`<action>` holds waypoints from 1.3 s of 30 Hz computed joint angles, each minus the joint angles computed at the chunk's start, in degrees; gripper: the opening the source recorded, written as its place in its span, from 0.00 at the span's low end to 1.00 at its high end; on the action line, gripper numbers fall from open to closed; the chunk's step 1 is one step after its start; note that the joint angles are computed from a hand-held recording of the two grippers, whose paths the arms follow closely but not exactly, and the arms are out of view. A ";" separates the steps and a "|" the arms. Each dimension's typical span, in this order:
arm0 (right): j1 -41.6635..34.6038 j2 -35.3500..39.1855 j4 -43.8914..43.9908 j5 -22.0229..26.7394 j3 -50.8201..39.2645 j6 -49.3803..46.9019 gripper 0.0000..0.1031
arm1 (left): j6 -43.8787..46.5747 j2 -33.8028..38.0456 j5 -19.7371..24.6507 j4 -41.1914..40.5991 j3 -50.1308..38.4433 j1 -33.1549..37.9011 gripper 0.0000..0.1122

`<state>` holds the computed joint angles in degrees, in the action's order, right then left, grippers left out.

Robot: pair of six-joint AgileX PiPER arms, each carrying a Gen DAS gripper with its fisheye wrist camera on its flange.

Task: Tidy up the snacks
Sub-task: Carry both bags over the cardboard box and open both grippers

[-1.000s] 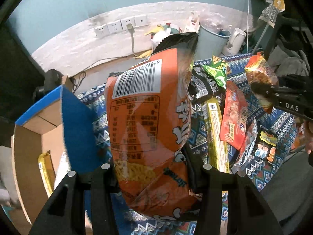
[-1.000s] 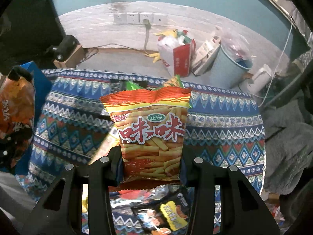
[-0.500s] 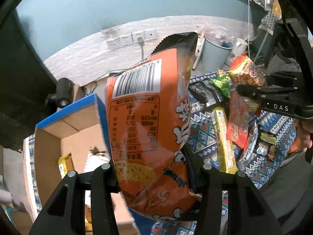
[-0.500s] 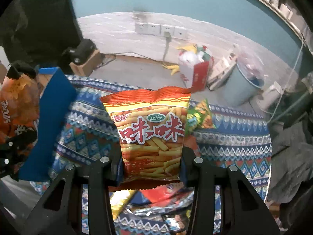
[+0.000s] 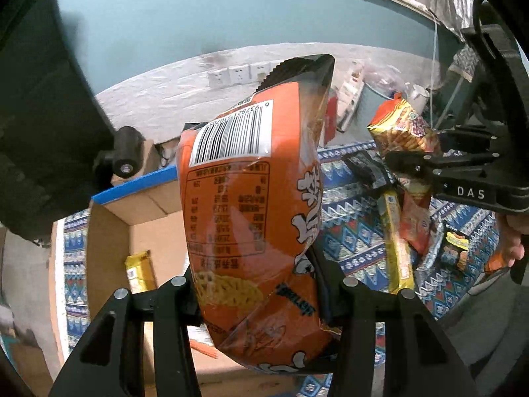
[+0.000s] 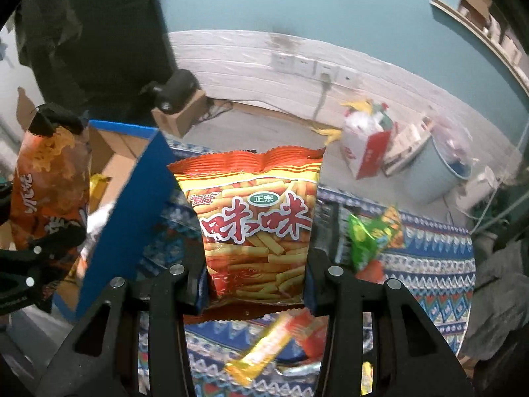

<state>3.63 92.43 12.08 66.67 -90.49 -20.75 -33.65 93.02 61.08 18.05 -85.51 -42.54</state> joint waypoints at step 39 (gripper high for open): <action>28.75 15.61 -3.70 2.49 -14.96 14.15 0.41 | 6.66 -14.29 -2.93 -4.31 22.47 21.53 0.45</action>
